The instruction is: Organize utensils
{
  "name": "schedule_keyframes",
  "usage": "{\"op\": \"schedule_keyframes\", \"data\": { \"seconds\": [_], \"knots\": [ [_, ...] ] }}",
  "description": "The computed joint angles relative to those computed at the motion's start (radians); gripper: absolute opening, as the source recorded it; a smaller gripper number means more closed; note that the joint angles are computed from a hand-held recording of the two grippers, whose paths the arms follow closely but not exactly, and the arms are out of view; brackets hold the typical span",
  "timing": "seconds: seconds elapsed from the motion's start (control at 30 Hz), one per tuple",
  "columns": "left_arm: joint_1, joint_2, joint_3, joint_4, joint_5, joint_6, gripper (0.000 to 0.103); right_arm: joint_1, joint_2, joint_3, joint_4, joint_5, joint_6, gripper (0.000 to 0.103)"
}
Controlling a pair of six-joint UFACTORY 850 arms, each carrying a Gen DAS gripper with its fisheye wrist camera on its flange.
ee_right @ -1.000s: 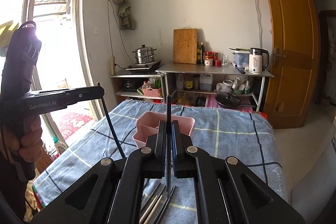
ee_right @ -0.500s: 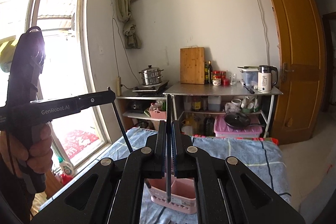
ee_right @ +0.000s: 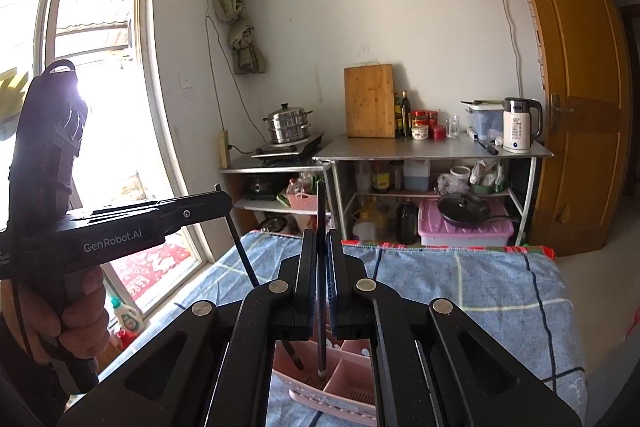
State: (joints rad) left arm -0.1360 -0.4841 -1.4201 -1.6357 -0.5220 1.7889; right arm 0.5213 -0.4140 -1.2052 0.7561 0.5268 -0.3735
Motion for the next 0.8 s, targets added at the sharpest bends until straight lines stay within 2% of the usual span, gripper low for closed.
{"op": "schedule_keyframes", "data": {
  "seconds": [0.17,0.37,0.43,0.5,0.6,0.8],
  "knots": [
    [-0.004,-0.026,-0.003,0.023,0.015,-0.017,0.005,-0.012,-0.021,-0.004,-0.003,-0.038,0.025,0.005],
    [-0.002,-0.027,0.011,-0.022,0.018,0.026,0.006,-0.020,-0.023,-0.004,0.028,-0.065,0.003,0.005],
    [-0.001,-0.020,0.021,-0.043,0.018,0.051,0.009,-0.018,-0.020,0.001,0.048,-0.060,-0.014,0.005],
    [-0.001,-0.007,0.037,-0.080,0.025,0.090,0.016,-0.018,-0.017,0.001,0.067,-0.057,-0.030,0.006],
    [0.004,0.016,0.068,-0.154,0.021,0.166,0.026,-0.014,0.001,0.019,0.063,-0.044,-0.025,0.014],
    [0.018,0.076,0.142,-0.273,-0.004,0.265,0.031,0.007,0.059,0.087,0.086,0.017,-0.042,0.015]
  ]
}}
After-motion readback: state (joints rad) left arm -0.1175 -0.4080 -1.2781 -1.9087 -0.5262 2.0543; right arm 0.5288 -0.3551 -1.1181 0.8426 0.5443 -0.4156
